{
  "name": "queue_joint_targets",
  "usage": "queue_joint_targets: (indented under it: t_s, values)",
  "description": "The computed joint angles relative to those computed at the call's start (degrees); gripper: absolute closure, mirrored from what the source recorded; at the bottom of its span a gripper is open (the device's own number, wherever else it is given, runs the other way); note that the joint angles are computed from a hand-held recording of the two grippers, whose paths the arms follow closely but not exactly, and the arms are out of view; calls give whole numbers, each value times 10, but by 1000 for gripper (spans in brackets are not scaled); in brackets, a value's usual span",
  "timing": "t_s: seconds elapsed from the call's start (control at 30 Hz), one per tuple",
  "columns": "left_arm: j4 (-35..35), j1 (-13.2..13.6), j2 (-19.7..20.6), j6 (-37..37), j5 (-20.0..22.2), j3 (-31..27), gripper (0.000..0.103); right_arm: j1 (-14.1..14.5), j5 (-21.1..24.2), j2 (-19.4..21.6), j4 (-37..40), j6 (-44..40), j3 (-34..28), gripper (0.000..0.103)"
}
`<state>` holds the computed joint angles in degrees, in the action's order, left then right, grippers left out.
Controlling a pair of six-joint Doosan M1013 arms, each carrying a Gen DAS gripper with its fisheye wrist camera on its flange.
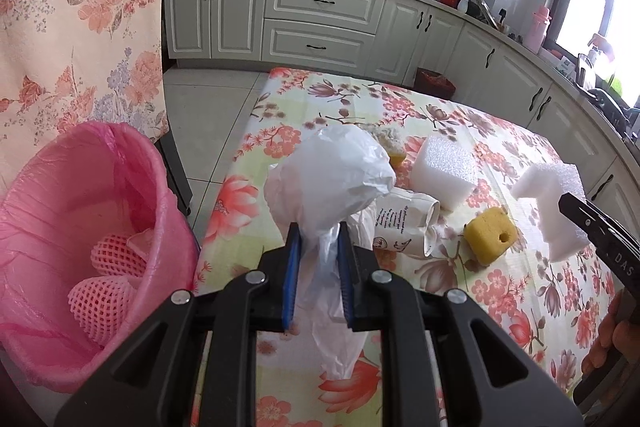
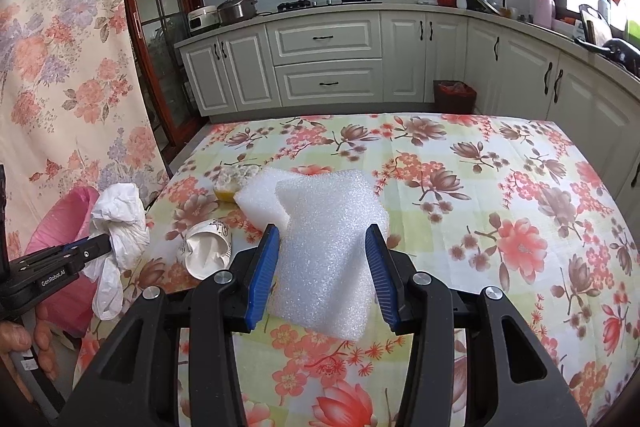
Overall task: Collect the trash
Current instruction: 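Lift the plastic bag and foam sheet and move both tools toward the wastebasket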
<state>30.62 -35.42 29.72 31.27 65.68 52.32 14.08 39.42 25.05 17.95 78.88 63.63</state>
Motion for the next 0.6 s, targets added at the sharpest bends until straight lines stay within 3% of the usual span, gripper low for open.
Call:
queue_joint_targets:
  t_s: [0.6]
  values:
    - [60, -5, -46, -57, -6, 53, 85, 8, -21, -14, -14, -3, 8, 59]
